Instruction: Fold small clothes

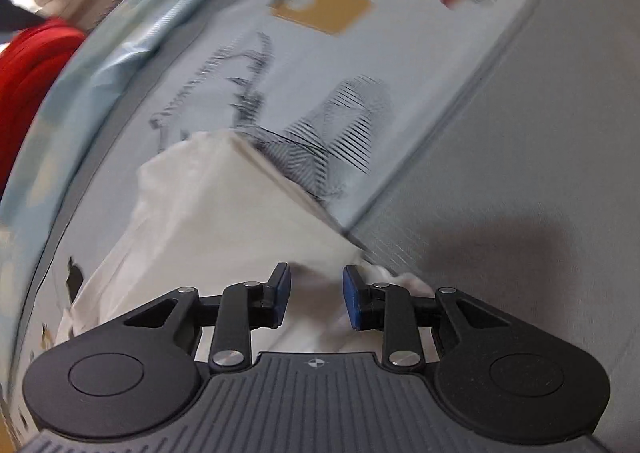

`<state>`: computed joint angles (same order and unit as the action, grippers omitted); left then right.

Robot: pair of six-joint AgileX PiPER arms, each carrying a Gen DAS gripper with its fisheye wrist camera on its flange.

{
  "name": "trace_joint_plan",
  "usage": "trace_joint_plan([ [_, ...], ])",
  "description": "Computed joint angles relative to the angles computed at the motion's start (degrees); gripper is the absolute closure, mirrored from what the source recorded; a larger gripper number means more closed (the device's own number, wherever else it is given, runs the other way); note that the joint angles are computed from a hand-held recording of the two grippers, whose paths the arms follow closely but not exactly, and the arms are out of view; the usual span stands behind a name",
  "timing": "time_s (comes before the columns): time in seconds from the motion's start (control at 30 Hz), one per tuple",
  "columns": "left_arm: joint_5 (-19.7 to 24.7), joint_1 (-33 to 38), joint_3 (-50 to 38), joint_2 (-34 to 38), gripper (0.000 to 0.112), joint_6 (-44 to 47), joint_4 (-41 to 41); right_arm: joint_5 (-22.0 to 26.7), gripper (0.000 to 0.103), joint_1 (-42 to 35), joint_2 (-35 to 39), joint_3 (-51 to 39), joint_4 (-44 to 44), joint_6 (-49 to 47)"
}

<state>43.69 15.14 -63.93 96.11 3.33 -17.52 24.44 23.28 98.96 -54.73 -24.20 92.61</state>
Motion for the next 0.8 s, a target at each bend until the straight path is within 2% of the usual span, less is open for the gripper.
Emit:
trace_joint_plan([
  [0.1,0.5,-0.1,-0.2,0.2,0.086,2.7,-2.2,2.4,0.072,2.1,-1.9,0.0,-9.1,6.6],
  [0.13,1.1,-0.6,-0.6,1.1,0.086,2.1,-1.1,3.1,0.067,2.2,-2.4,-0.6,-9.1,5.4],
  [0.2,0.9,-2.1,-0.1,2.1,0.086,0.2,3.2,-0.7,0.061,-0.5,-1.6,0.4,-2.3,-1.3],
  [0.27,2.1,-2.8,-0.6,1.2,0.086,-0.7,4.3,-4.5,0.067,-3.1,-0.8,2.9,7.2,-6.9],
  [0.3,3.1,-2.7,-1.0,-0.2,0.086,-0.7,3.7,-4.2,0.07,-3.3,-1.4,3.3,8.7,-7.7],
  [0.37,3.5,-1.7,-0.4,-3.9,0.086,1.5,0.4,2.0,0.068,-1.7,-3.8,1.3,4.8,-6.1],
  [0.47,2.8,-2.7,0.3,-10.3,0.086,3.2,-0.2,8.8,0.067,3.3,-10.1,1.1,-10.6,4.9],
  [0.53,3.7,-3.3,1.4,-14.6,0.086,5.1,-1.0,12.6,0.067,5.7,-14.6,1.0,-15.7,7.9],
  [0.6,7.8,-2.4,2.6,-19.7,0.086,6.5,-2.0,16.9,0.067,8.9,-20.8,2.0,-20.5,11.6],
  [0.7,13.8,-0.6,4.9,-28.8,0.083,10.3,-2.5,25.2,0.067,14.0,-28.5,1.4,-21.0,9.7],
  [0.8,23.2,8.1,8.8,-40.0,0.082,20.4,-7.3,31.5,0.067,20.9,-39.1,3.5,-20.3,6.9],
])
